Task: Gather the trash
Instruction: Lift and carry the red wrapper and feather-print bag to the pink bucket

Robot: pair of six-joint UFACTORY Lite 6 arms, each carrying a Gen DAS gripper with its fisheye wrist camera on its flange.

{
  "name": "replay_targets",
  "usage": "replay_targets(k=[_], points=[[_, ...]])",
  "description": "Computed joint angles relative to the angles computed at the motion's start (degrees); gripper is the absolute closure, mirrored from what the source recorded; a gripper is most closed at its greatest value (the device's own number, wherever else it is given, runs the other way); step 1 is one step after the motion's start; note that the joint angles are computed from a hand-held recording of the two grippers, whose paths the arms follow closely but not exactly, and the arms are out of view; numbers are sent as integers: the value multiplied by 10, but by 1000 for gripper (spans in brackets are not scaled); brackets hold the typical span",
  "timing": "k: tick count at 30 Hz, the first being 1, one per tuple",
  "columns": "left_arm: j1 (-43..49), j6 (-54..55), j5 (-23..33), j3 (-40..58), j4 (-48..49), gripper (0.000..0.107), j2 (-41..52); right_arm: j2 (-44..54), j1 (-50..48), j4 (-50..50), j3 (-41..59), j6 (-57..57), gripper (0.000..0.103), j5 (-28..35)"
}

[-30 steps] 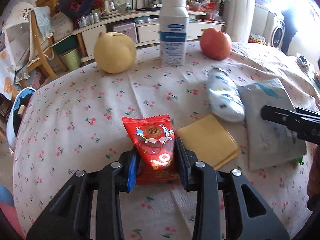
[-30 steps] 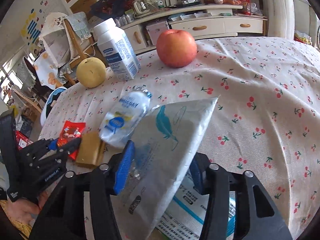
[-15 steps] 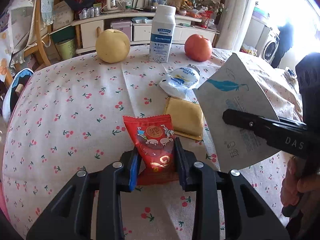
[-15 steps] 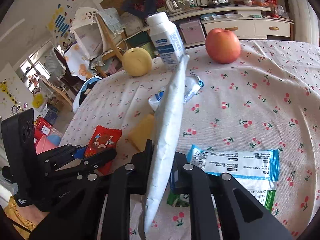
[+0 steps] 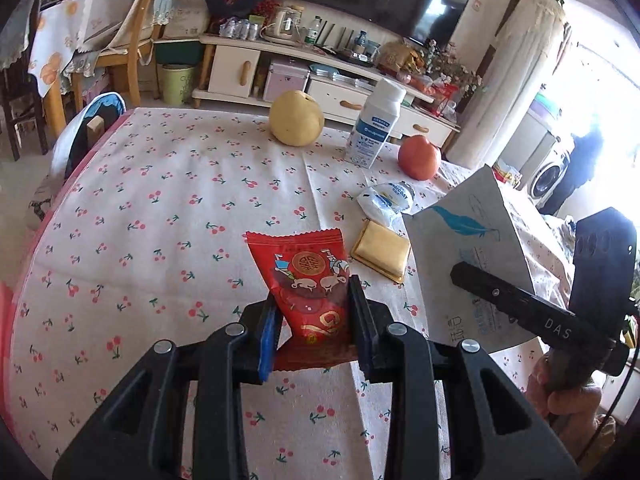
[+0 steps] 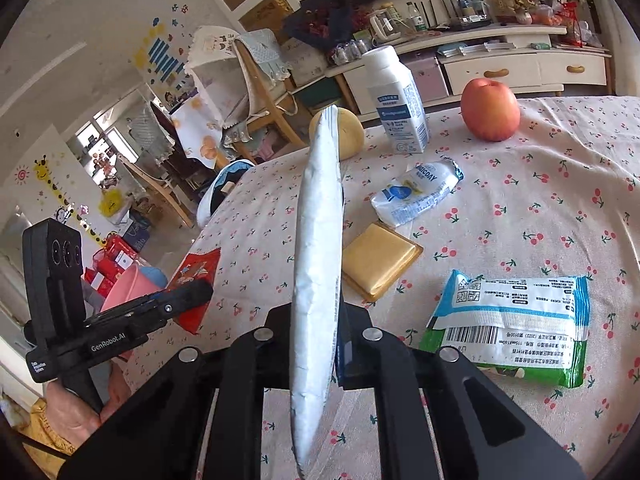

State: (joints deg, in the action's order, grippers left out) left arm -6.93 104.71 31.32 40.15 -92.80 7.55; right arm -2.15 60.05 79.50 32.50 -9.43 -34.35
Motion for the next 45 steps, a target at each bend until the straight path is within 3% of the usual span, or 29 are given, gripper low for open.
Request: replay_targets(k=[8, 23, 45], points=[[111, -14, 64, -20, 34, 74, -14, 32, 39, 53, 42, -37, 90, -19], [197, -18, 89, 29, 58, 74, 25, 151, 86, 180, 207, -171, 90, -47], [316, -85, 132, 129, 103, 74, 57, 290, 79, 250, 434, -272, 90, -39]])
